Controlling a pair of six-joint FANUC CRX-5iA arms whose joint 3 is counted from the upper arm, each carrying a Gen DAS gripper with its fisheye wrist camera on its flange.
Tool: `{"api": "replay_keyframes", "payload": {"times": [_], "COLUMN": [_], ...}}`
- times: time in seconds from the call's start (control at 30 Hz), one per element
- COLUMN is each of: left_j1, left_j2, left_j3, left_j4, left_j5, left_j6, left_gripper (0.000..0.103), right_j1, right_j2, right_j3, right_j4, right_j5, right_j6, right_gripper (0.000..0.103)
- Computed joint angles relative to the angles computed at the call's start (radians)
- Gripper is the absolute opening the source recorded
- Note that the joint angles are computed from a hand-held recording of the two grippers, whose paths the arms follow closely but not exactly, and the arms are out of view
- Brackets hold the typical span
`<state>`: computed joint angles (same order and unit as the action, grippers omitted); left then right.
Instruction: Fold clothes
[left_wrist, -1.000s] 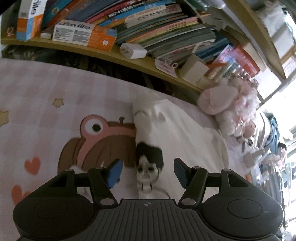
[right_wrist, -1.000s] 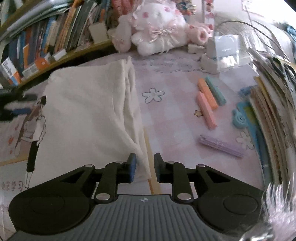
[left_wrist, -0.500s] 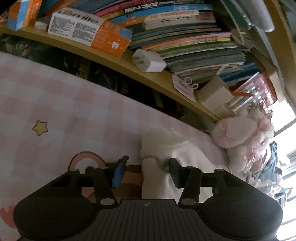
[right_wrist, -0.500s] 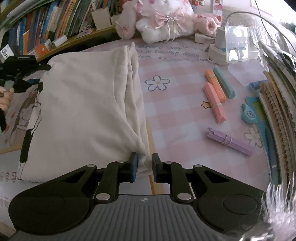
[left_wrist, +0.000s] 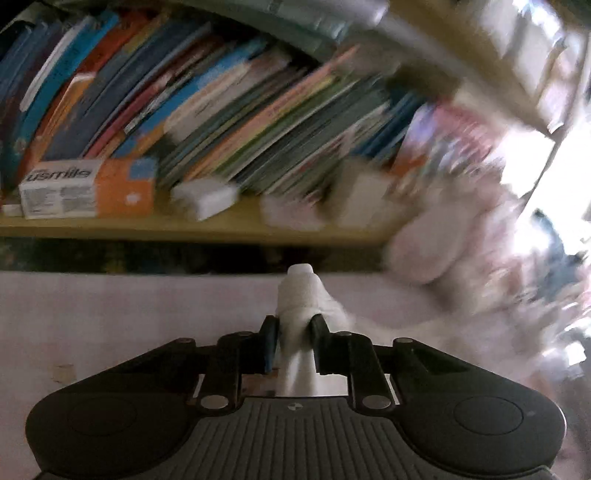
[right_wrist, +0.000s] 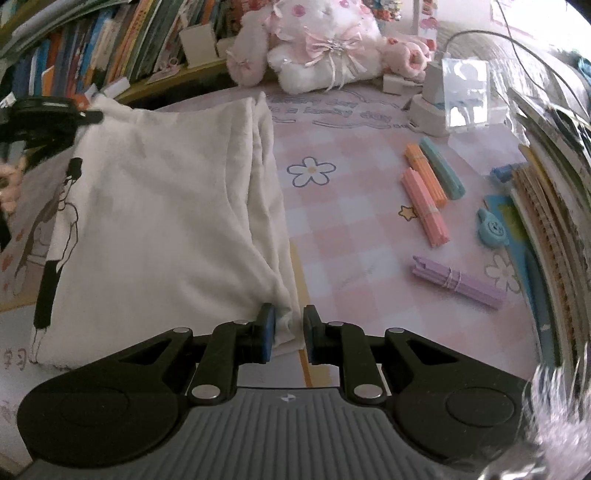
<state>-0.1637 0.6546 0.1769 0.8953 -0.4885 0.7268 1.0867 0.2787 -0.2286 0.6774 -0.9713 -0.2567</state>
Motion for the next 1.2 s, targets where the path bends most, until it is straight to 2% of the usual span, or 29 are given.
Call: {"api": "replay_keyframes", "payload": {"times": [0.03,0.07,0.1,0.13,0.23,0.33,0.47,0.7,0.87,0.93,1.2], "left_j1": [0.023,0.041,0.054,0.063,0.072,0.087,0.099,0.102,0.102,0.098,0.072], "left_j2": [0.039,0.074,0.092,0.093,0.037,-0.015,-0.129,-0.324,-0.373,-0.392,-0.462], "left_j3": [0.075,0.131,0.154,0.148,0.064,0.005,-0.147,-0.431,-0.475,-0.506,-0.588], "left_j4": [-0.079,-0.105,-0.094,-0.057,0.017,0.066,0.066,0.027,-0.098,-0.071,-0.087], "left_j5": [-0.067,-0.125,-0.148,-0.144,-0.056,-0.094,-0.151,-0.166,-0.186,-0.181,-0.151], "left_j6": [0.131,0.237,0.295,0.311,0.281,0.19,0.09,0.039,0.158,0.143,0.188], "left_gripper": [0.032,0.035,0.043,0.049,0.058,0.058,0.058,0.058,0.058,0.058,0.055], "right_j1": [-0.001,-0.003,-0.003,-0.004,-0.005,-0.007,-0.008,-0.014,-0.023,-0.028,-0.054], "right_j2": [0.0,-0.001,-0.001,-0.002,-0.005,-0.01,-0.016,-0.035,-0.061,-0.077,-0.134], "right_j3": [0.001,0.0,0.0,-0.001,-0.007,-0.016,-0.025,-0.056,-0.095,-0.108,-0.167], "right_j4": [-0.003,-0.003,-0.004,-0.004,-0.001,0.002,0.008,0.023,0.037,0.033,0.023], "right_j5": [0.001,0.004,0.005,0.005,0.014,0.024,0.036,0.074,0.117,0.134,0.222], "right_j6": [0.009,0.012,0.014,0.017,0.019,0.014,0.004,-0.006,-0.041,-0.054,-0.099], "right_gripper": [0.016,0.016,0.016,0.016,0.016,0.016,0.016,0.016,0.021,0.023,0.032]}}
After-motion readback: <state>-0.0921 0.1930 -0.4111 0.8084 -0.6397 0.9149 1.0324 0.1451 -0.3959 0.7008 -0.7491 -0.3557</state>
